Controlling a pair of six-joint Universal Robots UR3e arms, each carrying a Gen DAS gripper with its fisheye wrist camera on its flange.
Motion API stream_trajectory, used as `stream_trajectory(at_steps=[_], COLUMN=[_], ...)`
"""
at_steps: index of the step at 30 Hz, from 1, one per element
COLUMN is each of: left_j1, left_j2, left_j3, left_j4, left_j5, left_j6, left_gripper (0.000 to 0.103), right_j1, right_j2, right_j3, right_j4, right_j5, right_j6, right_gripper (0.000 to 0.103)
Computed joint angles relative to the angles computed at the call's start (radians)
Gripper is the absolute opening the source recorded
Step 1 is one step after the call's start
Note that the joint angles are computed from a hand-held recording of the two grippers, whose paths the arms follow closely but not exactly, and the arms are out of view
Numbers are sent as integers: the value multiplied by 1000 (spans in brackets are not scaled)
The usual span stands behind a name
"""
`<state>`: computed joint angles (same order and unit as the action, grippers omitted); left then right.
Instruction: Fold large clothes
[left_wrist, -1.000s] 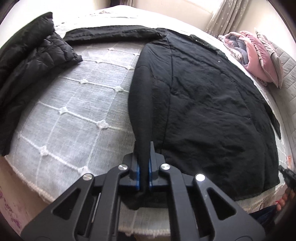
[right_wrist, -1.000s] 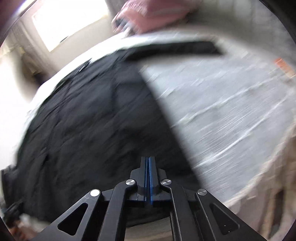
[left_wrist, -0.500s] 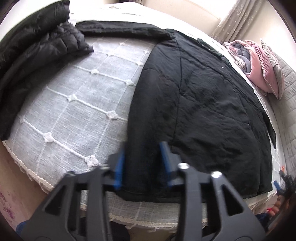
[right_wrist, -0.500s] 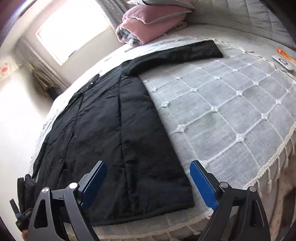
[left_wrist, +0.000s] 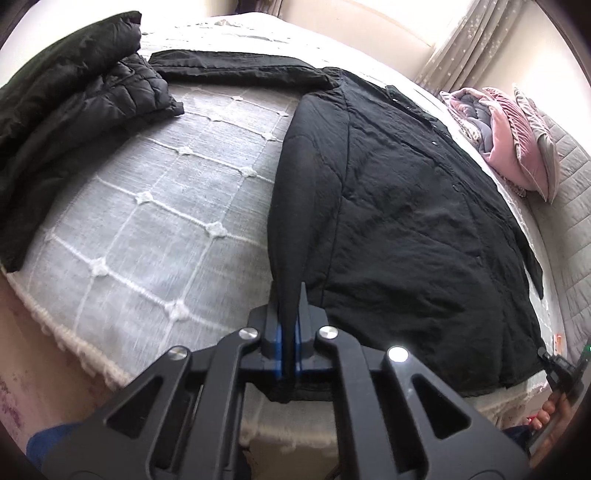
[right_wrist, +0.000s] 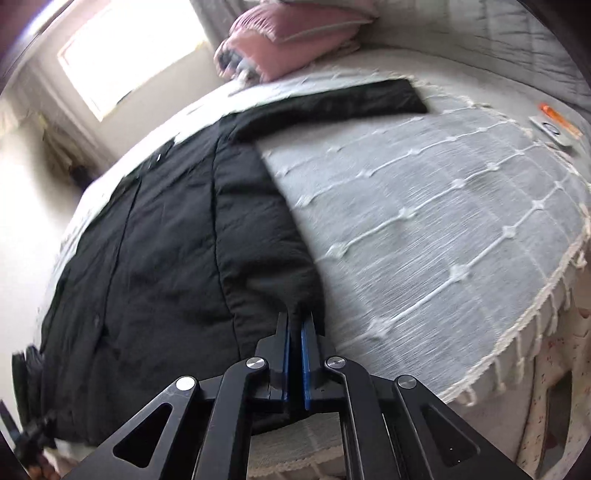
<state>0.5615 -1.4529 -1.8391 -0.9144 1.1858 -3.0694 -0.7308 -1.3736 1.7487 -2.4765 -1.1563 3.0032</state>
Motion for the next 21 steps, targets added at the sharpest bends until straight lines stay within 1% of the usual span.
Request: stream_trajectory(at_steps=[3,4,5,6,7,8,9,10,11,13,15,16,17,18,19,21], left_j1=[2,-5,-11,-25,-33,-32,-25,-18,-2,20,25,24,22,17,-2,-65], left_j2=[55,55,50,29,7,-19,-34,-34,-25,8,38,51,57,56,43,-4], left_j3=[-2,1,-1,4,15,31,40,40,40,42,42,46,47,55,76,138], left_j4=[-54,-58,-48,-33,-36,-53,-68,-78,-91,-102,-81,-67,-52,-40,-30,-8], left_j5=[-7,1,16,44,58,58,55,48,35,22,33,42,48,54,69,118], left_j6=[16,24,25,17,12,7,1,-4,-12,-23,-31,-39,-49,-59,-73,-106], left_gripper=[6,6,6,6,7,8,10,12,12,13,13,14,15,20,29,35], right_j1=[-9,-20,-32,-20,-4,17,37,46,38,-2,-23,-23,-24,-25,-25,2], right_j2=[-14,-9,-1,24,44,50,54,51,42,17,-14,-20,-25,-23,-21,6], right_j3=[3,-14,-32,-59,-89,-104,-106,-102,-93,-57,-10,0,6,0,-8,-45], right_j4=[-41,-38,-15,-2,36,65,61,53,48,8,-76,-112,-133,-131,-116,-93], right_j5=[-34,-28,-9,-12,-31,-58,-84,-102,-95,-45,-59,-78,-73,-52,-19,-3], right_j6=[15,20,18,30,19,-7,-12,-18,-16,19,71,89,93,88,70,48], right_gripper=[4,4,4,4,4,5,6,9,10,13,16,17,17,17,18,20])
